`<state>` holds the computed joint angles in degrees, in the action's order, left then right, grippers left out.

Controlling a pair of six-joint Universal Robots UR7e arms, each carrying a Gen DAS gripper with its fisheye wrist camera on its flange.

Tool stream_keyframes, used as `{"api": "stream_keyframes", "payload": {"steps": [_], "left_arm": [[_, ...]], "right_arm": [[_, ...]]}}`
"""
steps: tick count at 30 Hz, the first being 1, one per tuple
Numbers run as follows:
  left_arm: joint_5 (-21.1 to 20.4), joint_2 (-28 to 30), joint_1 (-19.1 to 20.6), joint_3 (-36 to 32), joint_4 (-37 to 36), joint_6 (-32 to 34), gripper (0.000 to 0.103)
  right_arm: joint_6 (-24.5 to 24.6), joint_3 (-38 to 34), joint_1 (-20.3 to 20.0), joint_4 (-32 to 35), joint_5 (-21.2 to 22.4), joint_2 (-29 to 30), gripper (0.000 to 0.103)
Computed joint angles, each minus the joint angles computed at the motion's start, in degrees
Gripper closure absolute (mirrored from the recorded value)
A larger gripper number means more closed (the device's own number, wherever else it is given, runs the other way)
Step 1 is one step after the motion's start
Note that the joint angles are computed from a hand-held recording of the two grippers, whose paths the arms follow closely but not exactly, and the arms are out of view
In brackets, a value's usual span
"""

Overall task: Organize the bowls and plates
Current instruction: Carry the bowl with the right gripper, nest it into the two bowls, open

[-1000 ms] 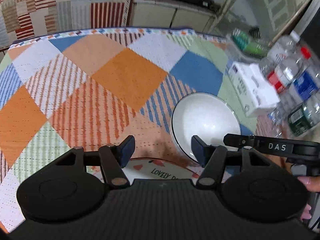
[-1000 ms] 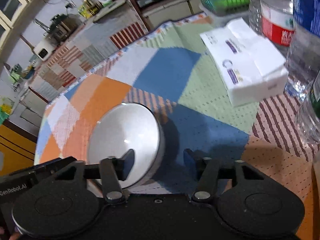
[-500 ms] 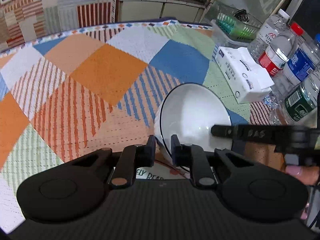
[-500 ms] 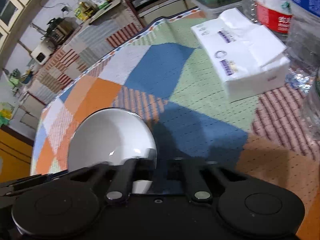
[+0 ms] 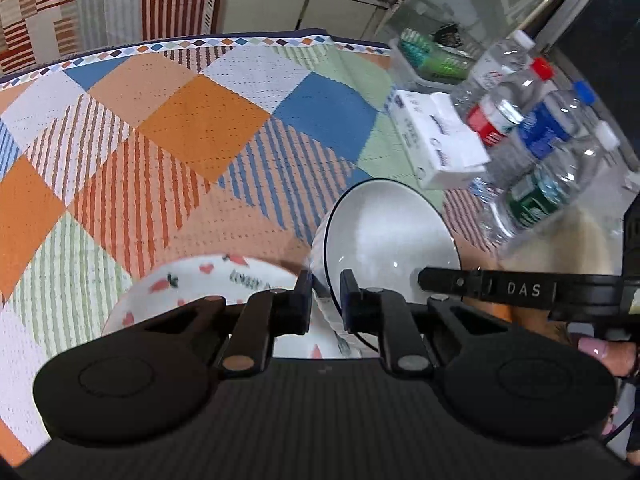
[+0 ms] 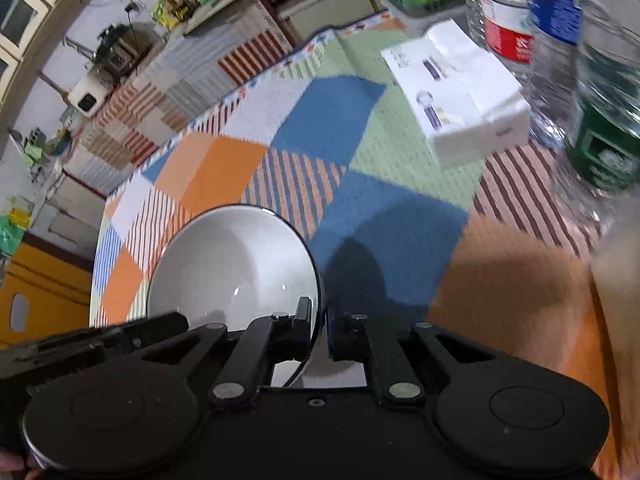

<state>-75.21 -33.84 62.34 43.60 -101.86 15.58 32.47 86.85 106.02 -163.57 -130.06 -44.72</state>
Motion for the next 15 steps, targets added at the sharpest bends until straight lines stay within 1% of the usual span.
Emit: {"api": "stream_keyframes", "payload": {"steps": [1,4,10,13,15], "left_arm": [[-0.07,-0.66,-0.08,0.49,0.46,0.06,0.09],[-0.16,-2.51,-0.36,1.11,3.55,-1.08,0.09],[-0.44,-9.63,-1.67,7.58,4.26,0.47,0.089],[-1.96,-12.54,-1.82,9.06,5.53,0.18,0.089],[-2.63,-13.85,-1.9,8.98,8.24,-0.73,0.089]], "right_arm": [[0.92,0.49,0.46,1.14,0.3,-0.55,0.092],[0.27,2.02,2.13,0.96,-0.03,-1.42,0.091],[-1.38,4.28,6.17,1.26,-1.65,-3.17,0.09],[-0.63,5.41,7.53,2.63,-0.21,-4.76,0.09],[-0.56,6.03,8.51,3.62,0.47,-5.6,0.09]]}}
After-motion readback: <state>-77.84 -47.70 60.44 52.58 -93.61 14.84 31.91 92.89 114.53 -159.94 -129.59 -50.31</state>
